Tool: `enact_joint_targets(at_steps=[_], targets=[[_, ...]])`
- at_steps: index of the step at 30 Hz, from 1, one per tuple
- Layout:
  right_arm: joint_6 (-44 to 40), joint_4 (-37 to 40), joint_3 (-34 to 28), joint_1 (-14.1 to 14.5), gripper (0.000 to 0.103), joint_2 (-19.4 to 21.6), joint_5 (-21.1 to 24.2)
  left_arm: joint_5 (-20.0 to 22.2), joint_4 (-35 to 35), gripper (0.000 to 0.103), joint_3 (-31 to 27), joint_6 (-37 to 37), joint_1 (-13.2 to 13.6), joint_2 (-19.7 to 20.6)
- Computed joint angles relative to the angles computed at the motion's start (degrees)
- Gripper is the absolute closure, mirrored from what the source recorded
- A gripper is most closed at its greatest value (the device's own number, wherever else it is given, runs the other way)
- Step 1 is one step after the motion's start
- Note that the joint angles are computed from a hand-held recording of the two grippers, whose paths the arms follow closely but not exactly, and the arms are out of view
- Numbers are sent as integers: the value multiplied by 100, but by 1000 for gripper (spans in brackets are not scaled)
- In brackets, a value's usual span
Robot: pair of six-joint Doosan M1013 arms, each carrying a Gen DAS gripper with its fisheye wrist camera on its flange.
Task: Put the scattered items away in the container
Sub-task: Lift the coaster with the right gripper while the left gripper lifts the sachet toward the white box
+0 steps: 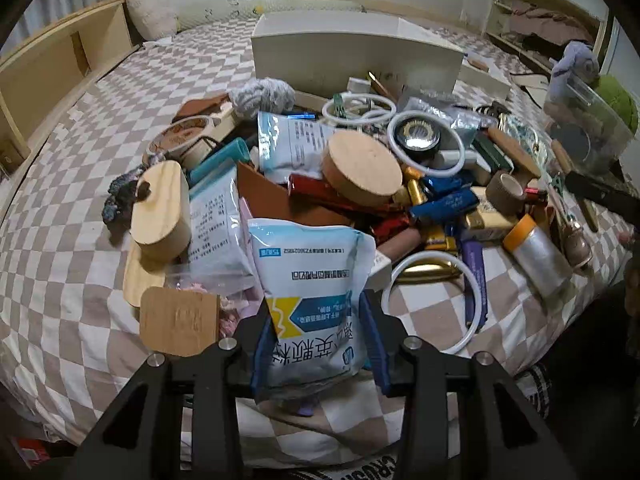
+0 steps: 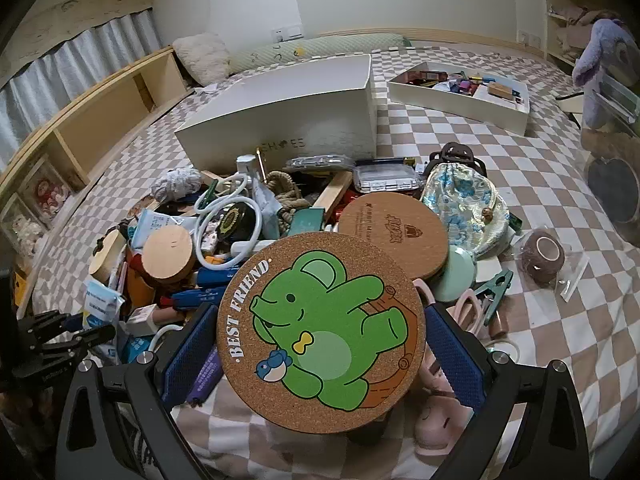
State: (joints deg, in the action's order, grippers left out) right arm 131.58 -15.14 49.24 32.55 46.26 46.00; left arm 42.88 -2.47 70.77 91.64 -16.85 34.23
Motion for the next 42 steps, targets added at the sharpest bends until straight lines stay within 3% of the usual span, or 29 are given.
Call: enact_joint_targets(at_steps=[9,25,36,42], targets=[[-164,-70,-235,58,2,87,103,-370,-126,63,-22,-33,13,-92],[-365,-408,-1005,54,2,329,41,-792,-448,63,-695,423,-26,37],[-624,-505,-2019,-18,2,753,192,-766,-628,63,-1546,570,-25,406],[-742,-627,-2908,-61,2,1166,456,-776,-597,63,-1984,528,-32,614]])
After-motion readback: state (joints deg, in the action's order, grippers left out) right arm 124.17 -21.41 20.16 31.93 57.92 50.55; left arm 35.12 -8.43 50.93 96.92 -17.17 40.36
